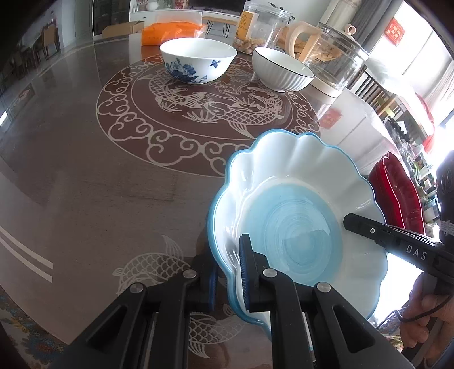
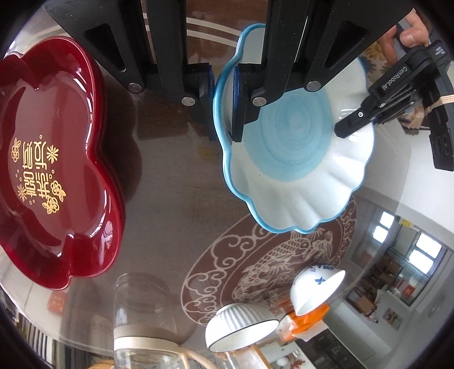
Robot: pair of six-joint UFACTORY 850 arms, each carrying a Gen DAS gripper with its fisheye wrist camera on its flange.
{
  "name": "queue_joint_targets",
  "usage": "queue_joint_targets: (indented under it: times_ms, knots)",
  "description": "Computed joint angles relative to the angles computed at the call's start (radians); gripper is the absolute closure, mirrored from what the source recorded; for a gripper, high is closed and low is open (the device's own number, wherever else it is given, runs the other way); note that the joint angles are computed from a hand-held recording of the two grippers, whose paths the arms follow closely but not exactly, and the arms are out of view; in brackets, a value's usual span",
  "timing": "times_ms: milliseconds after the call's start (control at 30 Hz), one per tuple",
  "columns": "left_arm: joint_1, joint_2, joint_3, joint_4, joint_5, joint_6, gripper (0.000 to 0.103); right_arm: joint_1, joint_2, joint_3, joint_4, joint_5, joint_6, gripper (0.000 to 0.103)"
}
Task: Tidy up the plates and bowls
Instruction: 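Carry the blue-rimmed bowl beside the red plate stack and open the right gripper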
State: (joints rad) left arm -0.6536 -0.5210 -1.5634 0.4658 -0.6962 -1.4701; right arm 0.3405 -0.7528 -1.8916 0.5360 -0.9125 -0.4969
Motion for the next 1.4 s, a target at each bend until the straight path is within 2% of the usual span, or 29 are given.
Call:
queue_joint_targets:
  times_ms: [33,100,133,167,200,300,500,633,700,767,833,1133,1200,1400]
  knots:
    - [-0.005,-0.001,-0.006,0.019,-0.018,-0.011,0.09,0.002,0.003,0.004,-0.005,0.011,-0.006,0.091]
    - [-0.015,0.001,-0.016,0.079,-0.066,-0.049,0.089,0.01,0.026,0.033,-0.017,0.06,-0.019,0.084]
    - [-0.019,0.004,-0.021,0.096,-0.085,-0.056,0.089,0.012,0.043,0.053,-0.016,0.09,-0.031,0.076]
    - [-0.023,0.007,-0.024,0.115,-0.106,-0.066,0.089,0.007,0.056,0.067,0.015,0.097,-0.063,0.062]
    - [-0.027,0.007,-0.03,0.136,-0.134,-0.074,0.089,0.006,0.068,0.08,0.038,0.107,-0.082,0.052]
    - [-0.034,0.016,-0.033,0.163,-0.168,-0.079,0.087,0.012,0.118,0.131,0.045,0.177,-0.11,0.041]
    - [-0.065,0.011,-0.05,0.223,-0.252,-0.123,0.086,0.002,0.17,0.175,0.108,0.208,-0.174,0.04]
    - [-0.079,0.033,-0.03,0.281,-0.272,-0.197,0.085,-0.003,0.19,0.187,0.138,0.215,-0.2,0.039]
    - [-0.083,0.044,-0.022,0.3,-0.284,-0.225,0.074,-0.003,0.195,0.187,0.145,0.213,-0.205,0.038]
    - [-0.094,0.052,-0.016,0.343,-0.313,-0.273,0.032,-0.003,0.2,0.192,0.156,0.22,-0.213,0.038]
    - [-0.112,0.049,-0.025,0.401,-0.385,-0.315,0.022,-0.003,0.206,0.198,0.166,0.222,-0.221,0.038]
    - [-0.123,0.052,-0.052,0.419,-0.463,-0.267,0.018,-0.002,0.234,0.229,0.164,0.244,-0.231,0.037]
    - [-0.115,0.058,-0.047,0.388,-0.451,-0.252,0.018,0.002,0.238,0.232,0.129,0.261,-0.207,0.033]
    - [-0.078,0.122,0.044,0.304,-0.377,-0.287,0.018,0.023,0.235,0.208,-0.065,0.292,-0.074,0.029]
